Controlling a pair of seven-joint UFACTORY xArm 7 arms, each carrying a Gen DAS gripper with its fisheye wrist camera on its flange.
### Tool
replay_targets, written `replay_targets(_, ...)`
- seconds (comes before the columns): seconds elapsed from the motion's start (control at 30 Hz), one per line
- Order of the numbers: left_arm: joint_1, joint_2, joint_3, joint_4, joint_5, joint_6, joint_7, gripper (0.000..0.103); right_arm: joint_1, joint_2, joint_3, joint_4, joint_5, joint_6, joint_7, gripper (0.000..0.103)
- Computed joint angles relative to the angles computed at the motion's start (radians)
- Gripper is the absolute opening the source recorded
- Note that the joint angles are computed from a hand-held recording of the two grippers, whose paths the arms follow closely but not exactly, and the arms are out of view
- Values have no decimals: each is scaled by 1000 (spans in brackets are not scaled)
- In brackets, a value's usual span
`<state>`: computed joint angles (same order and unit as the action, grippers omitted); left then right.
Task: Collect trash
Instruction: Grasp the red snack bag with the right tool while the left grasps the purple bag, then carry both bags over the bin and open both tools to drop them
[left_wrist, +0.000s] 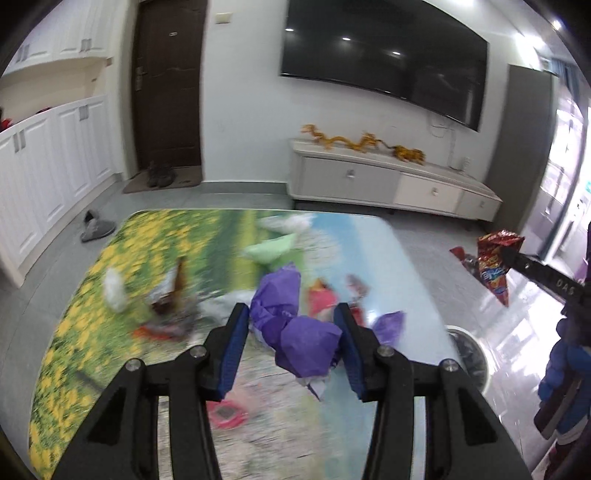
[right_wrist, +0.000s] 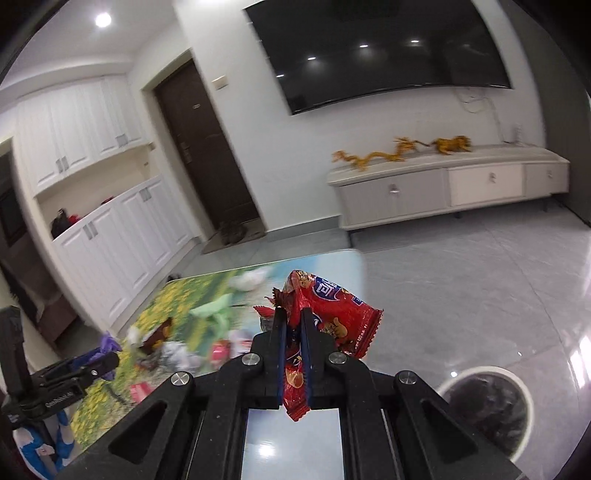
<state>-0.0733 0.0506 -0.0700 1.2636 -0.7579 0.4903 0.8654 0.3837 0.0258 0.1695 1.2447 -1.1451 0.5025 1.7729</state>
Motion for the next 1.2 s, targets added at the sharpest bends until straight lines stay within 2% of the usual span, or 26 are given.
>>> replay_targets(0.23, -119, 45, -86, 45, 109, 16, -58, 45, -104, -242, 10, -325, 41, 4, 131, 7)
replay_targets(0.47, -231, 163, -145, 151, 279, 56, -185, 46, -236, -359, 14, -558, 59, -133, 251, 7)
replay_targets(0.67, -321, 330, -173, 313, 421, 121, -335, 47, -369, -355, 24, -673, 37, -296, 325, 8)
replay_targets(0.87, -374, 462, -191, 436, 487, 172, -417, 48, -524, -289, 75, -710, -31, -427, 387, 10)
replay_targets(0.93, -383, 521, -199, 504, 492, 219, -436, 50, -563, -256, 89, -706, -52, -456, 402, 15)
replay_targets(0.97, -379, 539, -204, 525, 486, 237, -435, 53, -573, -244, 97, -707, -64, -460, 416, 25)
replay_targets(1.03, -384, 581, -206, 578, 483, 276, -450, 60, -562, -235, 89, -718, -45, -452, 406, 39)
replay_targets(1.1, -388, 606, -209, 611, 477, 298, -457, 67, -540, -235, 80, -729, -7, -435, 375, 39)
replay_targets(1.2, -393, 620, -209, 633, 476, 309, -457, 67, -500, -259, 52, -763, 112, -411, 267, 39)
